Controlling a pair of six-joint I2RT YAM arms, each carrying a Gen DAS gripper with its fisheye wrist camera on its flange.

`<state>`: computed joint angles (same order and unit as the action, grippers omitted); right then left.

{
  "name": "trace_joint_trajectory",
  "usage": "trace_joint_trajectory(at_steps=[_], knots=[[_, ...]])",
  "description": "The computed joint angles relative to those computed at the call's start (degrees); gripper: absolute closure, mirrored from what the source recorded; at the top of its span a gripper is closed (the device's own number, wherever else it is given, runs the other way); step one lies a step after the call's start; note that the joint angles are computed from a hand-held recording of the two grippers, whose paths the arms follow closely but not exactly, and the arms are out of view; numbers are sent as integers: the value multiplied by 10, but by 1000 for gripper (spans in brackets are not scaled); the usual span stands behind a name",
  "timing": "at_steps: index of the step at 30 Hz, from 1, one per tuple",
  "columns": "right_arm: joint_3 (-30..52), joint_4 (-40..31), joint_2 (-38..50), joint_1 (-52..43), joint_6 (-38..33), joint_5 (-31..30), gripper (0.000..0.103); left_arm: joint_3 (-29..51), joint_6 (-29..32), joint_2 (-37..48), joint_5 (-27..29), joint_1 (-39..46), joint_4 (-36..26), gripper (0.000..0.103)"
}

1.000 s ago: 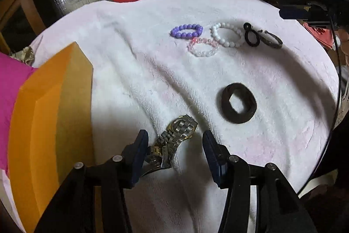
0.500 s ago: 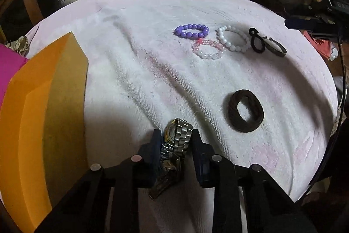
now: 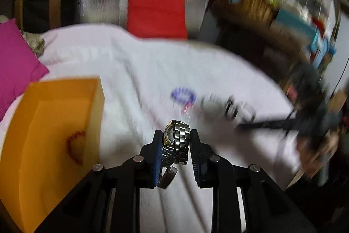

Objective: Organize jewelry
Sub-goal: 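Lift the silver watch with the left tool and release it into the orange box, then grasp the black hair tie with the left tool while the right tool approaches the silver bangle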

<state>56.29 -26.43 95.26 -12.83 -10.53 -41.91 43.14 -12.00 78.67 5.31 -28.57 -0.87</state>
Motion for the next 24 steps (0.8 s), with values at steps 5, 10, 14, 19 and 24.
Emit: trace_joint_trajectory(at_steps=[5, 10, 14, 19, 24], knots=[[-25, 24, 0, 47, 10, 35, 61, -55, -37, -110, -23, 59, 47, 77], [-26, 40, 1, 41, 20, 40, 61, -61, -52, -120, -134, 107, 10, 77], [-9, 37, 10, 22, 32, 38, 61, -25, -67, -43, -145, 133, -48, 78], [6, 30, 10, -13, 39, 38, 61, -3, -55, -22, -235, 77, -56, 74], [34, 25, 12, -84, 54, 31, 61, 15, -15, 8, -195, 29, -17, 69]])
